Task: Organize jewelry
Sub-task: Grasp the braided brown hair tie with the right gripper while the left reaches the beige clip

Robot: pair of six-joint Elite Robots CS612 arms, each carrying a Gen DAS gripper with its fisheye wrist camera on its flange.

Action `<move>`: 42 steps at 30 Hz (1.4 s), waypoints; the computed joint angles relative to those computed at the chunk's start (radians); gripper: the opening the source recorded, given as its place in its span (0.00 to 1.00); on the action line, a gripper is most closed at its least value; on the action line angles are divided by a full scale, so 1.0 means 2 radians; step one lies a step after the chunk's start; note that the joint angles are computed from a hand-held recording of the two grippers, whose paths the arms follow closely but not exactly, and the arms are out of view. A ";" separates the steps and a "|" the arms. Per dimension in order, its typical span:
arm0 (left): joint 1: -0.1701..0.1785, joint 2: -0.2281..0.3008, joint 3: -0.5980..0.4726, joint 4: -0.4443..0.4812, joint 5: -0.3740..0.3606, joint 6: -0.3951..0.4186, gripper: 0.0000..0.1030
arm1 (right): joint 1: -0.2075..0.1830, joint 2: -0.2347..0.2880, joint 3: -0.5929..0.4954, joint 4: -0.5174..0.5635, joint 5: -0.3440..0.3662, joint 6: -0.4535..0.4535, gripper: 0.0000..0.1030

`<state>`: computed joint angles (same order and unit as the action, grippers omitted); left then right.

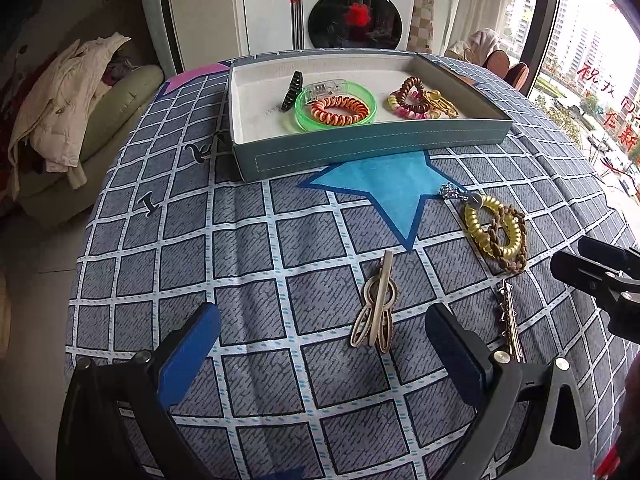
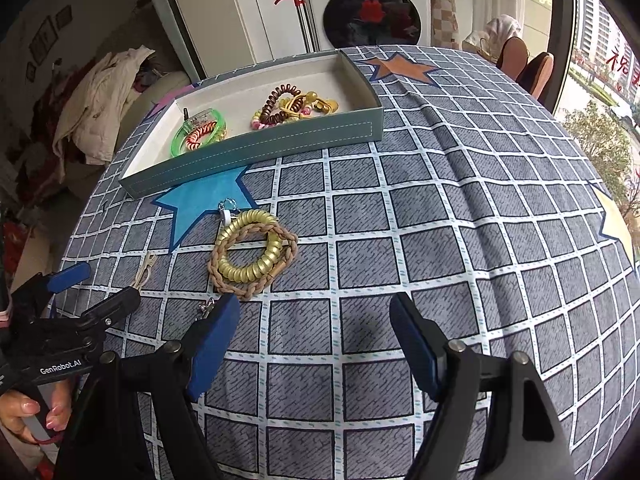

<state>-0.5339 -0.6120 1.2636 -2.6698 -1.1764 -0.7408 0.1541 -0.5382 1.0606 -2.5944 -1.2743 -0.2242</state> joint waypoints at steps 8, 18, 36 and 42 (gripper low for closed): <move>-0.001 0.006 -0.012 0.006 0.001 0.020 1.00 | 0.007 0.019 -0.036 0.026 -0.013 -0.032 0.60; 0.000 0.012 -0.020 0.008 -0.007 0.026 1.00 | 0.014 0.033 -0.064 0.048 -0.018 -0.066 0.41; 0.001 0.010 -0.023 -0.004 -0.038 0.073 0.67 | 0.020 0.031 -0.067 0.060 -0.035 -0.085 0.06; 0.003 0.006 -0.016 -0.018 -0.053 0.075 0.50 | 0.010 0.019 -0.044 0.034 -0.018 -0.060 0.06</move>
